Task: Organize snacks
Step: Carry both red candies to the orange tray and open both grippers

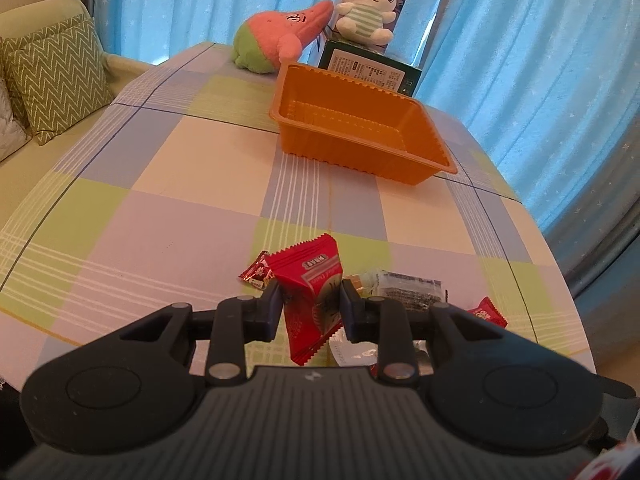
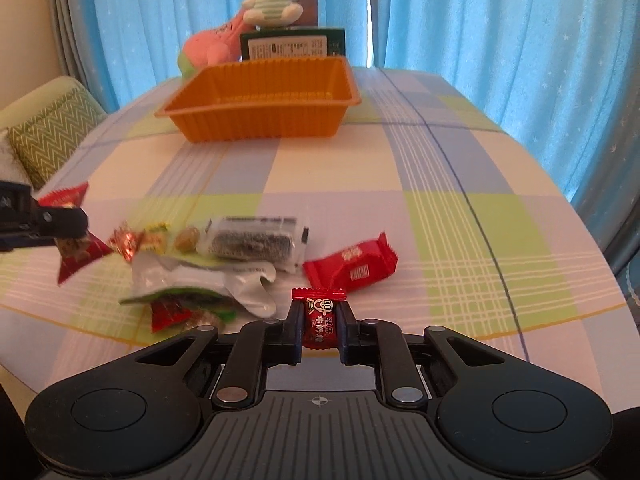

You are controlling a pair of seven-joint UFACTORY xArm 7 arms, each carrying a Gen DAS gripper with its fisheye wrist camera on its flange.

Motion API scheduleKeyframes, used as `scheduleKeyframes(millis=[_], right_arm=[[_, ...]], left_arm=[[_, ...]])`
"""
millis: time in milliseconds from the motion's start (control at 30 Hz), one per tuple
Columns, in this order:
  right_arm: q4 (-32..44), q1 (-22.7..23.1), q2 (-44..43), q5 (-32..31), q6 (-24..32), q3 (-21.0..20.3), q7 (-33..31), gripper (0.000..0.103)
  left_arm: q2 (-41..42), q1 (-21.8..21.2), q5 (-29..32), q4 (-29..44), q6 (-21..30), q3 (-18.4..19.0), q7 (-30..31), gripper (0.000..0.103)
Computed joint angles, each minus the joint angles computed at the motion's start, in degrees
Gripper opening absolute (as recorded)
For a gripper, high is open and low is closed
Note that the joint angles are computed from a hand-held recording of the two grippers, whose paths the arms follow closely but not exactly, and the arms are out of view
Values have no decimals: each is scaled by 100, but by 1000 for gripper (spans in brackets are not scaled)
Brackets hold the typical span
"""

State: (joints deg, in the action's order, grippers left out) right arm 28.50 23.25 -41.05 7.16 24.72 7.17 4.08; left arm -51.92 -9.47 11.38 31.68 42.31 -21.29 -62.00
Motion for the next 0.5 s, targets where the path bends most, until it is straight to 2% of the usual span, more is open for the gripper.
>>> scheduleKeyframes(millis=[233,500], right_arm=[[557,200,480,135,-381,-192,-324,17],[1720,503,1818,545,-1101,-518,-1095,17]], left_arm=[[543,165,184,388,-398,141,355,27],[1544,583,527,1033,-1107,329,823,27]])
